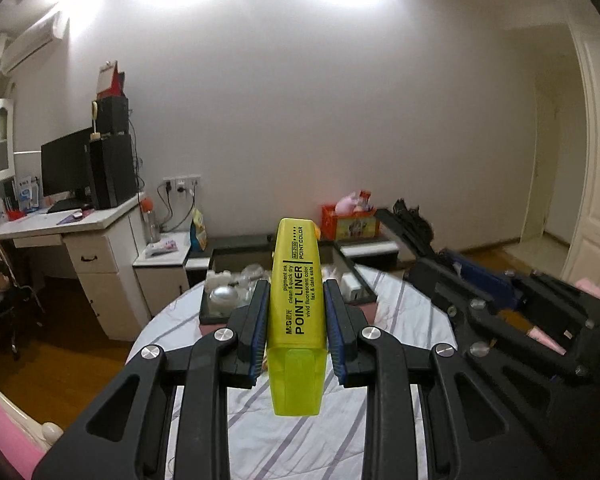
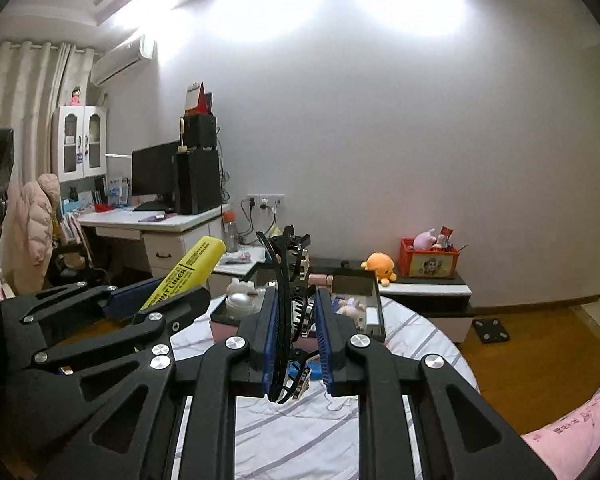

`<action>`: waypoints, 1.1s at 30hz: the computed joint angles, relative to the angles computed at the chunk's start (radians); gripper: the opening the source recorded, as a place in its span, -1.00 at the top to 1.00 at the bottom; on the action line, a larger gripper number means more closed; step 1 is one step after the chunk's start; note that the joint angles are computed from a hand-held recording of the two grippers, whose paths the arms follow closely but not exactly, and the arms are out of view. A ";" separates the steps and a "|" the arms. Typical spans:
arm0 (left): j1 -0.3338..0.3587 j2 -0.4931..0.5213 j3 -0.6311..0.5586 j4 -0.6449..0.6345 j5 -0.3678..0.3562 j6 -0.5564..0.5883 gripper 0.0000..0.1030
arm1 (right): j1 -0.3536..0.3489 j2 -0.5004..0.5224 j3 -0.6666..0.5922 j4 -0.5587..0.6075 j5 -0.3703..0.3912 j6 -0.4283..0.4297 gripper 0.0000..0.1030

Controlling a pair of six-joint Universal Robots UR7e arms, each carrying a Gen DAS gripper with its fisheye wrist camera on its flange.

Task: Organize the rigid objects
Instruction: 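Lift the highlighter with left tool while right tool lifts the hair clip over the box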

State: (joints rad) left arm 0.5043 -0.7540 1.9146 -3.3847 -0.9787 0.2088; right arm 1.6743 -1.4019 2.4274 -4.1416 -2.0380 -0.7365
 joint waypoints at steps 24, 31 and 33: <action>-0.036 0.027 -0.029 -0.141 0.065 0.126 0.48 | 0.047 0.037 -0.058 -0.065 -0.003 -0.061 0.65; 0.001 0.104 -0.147 -0.119 0.067 0.182 0.48 | 0.003 0.048 -0.119 -0.015 0.050 -0.065 0.65; 0.020 0.136 -0.198 -0.094 0.063 0.198 0.48 | -0.020 0.054 -0.142 0.012 0.069 -0.062 0.65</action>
